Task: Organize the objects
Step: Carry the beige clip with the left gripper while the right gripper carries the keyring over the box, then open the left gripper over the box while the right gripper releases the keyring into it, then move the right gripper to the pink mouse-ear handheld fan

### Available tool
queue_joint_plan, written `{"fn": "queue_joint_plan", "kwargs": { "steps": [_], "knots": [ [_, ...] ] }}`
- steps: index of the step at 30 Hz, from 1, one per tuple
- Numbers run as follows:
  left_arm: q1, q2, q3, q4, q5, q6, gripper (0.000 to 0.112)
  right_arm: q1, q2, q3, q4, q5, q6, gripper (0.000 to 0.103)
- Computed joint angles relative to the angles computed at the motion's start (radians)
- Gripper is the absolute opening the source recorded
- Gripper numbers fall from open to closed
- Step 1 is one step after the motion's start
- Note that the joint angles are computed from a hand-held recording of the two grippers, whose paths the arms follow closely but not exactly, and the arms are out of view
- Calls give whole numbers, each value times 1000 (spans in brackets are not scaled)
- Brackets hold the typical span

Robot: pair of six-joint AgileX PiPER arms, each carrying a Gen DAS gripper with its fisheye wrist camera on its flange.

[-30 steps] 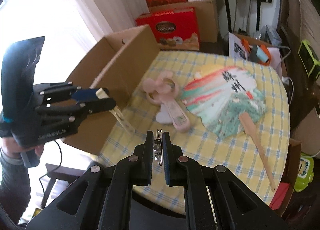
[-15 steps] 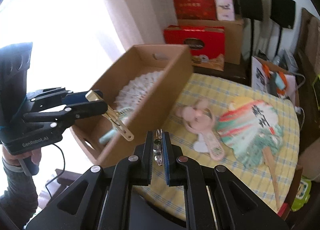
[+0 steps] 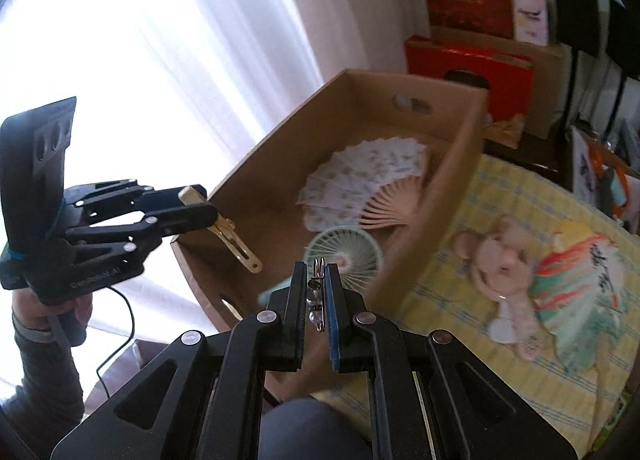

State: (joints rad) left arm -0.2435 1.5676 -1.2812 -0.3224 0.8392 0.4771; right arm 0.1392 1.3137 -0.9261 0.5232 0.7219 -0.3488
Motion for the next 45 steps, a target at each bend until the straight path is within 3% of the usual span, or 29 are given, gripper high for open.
{"fn": "queue_joint_plan", "kwargs": {
  "steps": [8, 19, 26, 32, 34, 36, 45],
  "knots": [
    [51, 84, 42, 48, -47, 2, 23, 99, 186, -83, 35, -71, 56, 8],
    [76, 148, 77, 81, -82, -11, 23, 175, 402, -232, 18, -79, 157, 9],
    [115, 137, 84, 3, -87, 30, 51, 183, 446, -254, 31, -86, 152, 11],
    [109, 124, 67, 7, -75, 21, 64, 175, 386, -234, -60, -88, 210, 11],
    [104, 110, 73, 2, -79, 16, 68, 169, 360, -225, -80, -87, 221, 18],
    [108, 105, 69, -18, -74, 24, 75, 170, 323, -210, -134, -96, 258, 39],
    [93, 64, 74, -64, -66, 30, 86, 159, 185, -122, -296, -111, 365, 53]
  ]
}}
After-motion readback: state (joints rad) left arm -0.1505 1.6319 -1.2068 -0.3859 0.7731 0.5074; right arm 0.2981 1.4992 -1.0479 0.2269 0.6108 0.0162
